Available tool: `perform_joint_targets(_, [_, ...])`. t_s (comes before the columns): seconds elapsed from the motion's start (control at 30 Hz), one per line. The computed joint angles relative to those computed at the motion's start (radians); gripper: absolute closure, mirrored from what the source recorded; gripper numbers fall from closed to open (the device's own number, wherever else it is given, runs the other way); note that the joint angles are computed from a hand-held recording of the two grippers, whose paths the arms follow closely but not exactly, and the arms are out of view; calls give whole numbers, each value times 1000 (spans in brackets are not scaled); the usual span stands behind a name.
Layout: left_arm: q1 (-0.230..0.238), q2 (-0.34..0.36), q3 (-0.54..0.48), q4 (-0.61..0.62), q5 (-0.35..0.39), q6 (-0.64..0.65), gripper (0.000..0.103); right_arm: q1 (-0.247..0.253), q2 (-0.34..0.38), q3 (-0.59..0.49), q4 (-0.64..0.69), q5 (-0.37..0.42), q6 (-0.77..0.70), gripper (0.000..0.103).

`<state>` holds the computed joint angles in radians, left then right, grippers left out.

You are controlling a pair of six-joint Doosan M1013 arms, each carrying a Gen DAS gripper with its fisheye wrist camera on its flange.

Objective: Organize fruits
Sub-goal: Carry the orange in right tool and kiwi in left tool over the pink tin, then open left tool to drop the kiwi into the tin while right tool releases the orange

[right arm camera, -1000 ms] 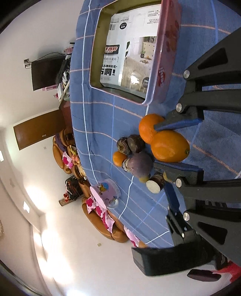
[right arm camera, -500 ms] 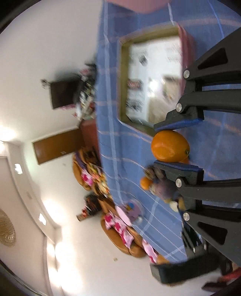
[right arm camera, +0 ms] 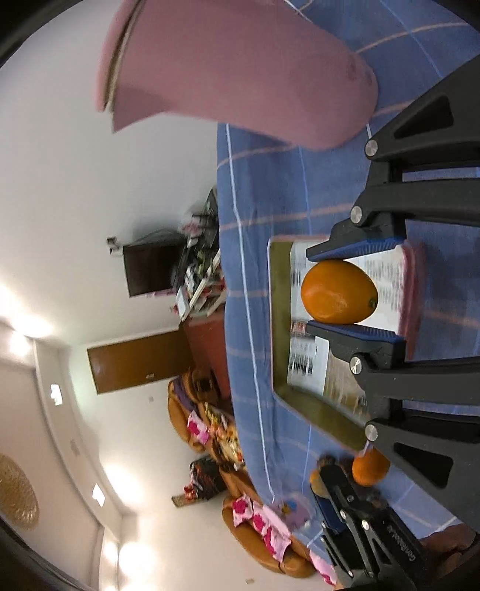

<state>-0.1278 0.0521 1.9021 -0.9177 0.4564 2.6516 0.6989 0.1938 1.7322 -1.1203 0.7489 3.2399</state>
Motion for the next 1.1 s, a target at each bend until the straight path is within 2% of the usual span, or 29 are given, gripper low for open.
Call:
perform_joint_targets(0.2, [-77,52,-34,157,-25,-166,76,-24,11,-2,68,2,-76,69])
perform_joint_targets(0.33, [-99,73,-45,242,-44,-255,76,-36,25,-12,141,-14,-148,69])
perform_joint_targets(0.5, [-108,80,-41,303,-66,-292,76,-21,44,-28,123,33,-169,69])
perform_joint_targets(0.67, [-125,88,-42,416,-102,-388,76,-21,38,-21,110,16,-145,69])
perform_joint_targets(0.77, [-126,86,-37,410,-114,-386,76,-9,42,-26,82,25,-149,68])
perform_joint_targets(0.9, [-128,86,-39,460,-112,-443,74,-10,55,-40,123,16,-205,68])
perform_joint_targets(1.0, [-128,80,-32,465,-126,-449,60,-15,61,-46,161,11,-233,68])
perform_joint_targets(1.03, [-130,79,-30,484,-136,-470,47,-16,59,-44,163,6,-228,66])
perform_joint_targets(1.1, [-134,73,-22,558,-168,-561,39,-17,57,-42,157,7,-209,60])
